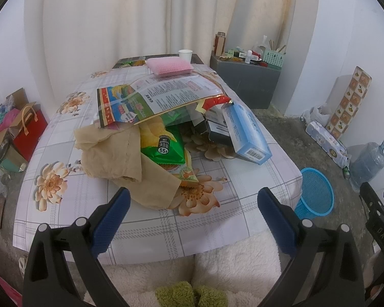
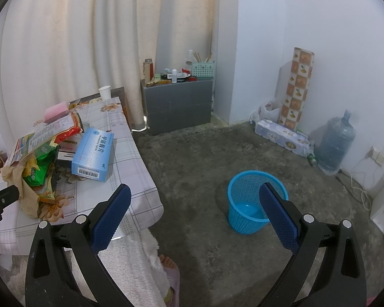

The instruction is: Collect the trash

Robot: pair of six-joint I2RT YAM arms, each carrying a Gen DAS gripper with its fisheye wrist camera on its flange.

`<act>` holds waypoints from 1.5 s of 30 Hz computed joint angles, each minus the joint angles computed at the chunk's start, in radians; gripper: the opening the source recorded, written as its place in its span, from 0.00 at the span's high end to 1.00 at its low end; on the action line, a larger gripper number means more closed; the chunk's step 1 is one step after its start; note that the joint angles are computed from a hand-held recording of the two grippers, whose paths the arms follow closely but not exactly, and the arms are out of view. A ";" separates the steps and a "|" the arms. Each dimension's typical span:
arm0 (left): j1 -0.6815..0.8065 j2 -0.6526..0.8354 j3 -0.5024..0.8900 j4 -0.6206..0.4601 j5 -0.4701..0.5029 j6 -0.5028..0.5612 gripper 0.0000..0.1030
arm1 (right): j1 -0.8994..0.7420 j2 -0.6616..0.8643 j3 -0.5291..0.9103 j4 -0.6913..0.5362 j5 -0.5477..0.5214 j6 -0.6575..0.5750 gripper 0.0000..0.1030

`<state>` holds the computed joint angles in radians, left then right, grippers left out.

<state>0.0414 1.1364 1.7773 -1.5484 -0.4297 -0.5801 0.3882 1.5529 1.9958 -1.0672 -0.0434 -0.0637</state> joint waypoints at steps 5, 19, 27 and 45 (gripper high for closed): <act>0.002 -0.013 -0.018 0.004 0.002 0.002 0.06 | 0.001 0.000 0.001 -0.001 0.001 0.002 0.07; -0.011 -0.026 -0.053 -0.003 0.008 -0.013 0.06 | 0.002 0.001 -0.012 0.012 0.001 0.004 0.07; 0.080 -0.031 -0.063 0.015 0.120 0.071 0.05 | 0.046 0.026 0.016 -0.007 0.031 0.023 0.07; 0.710 -0.174 -0.259 0.313 0.720 0.599 0.06 | 0.207 0.263 0.310 -0.076 0.013 0.091 0.07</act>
<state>0.7515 0.9619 1.5183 -1.2359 0.2902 0.0186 0.5952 1.8156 2.3056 -1.1429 -0.0305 0.0272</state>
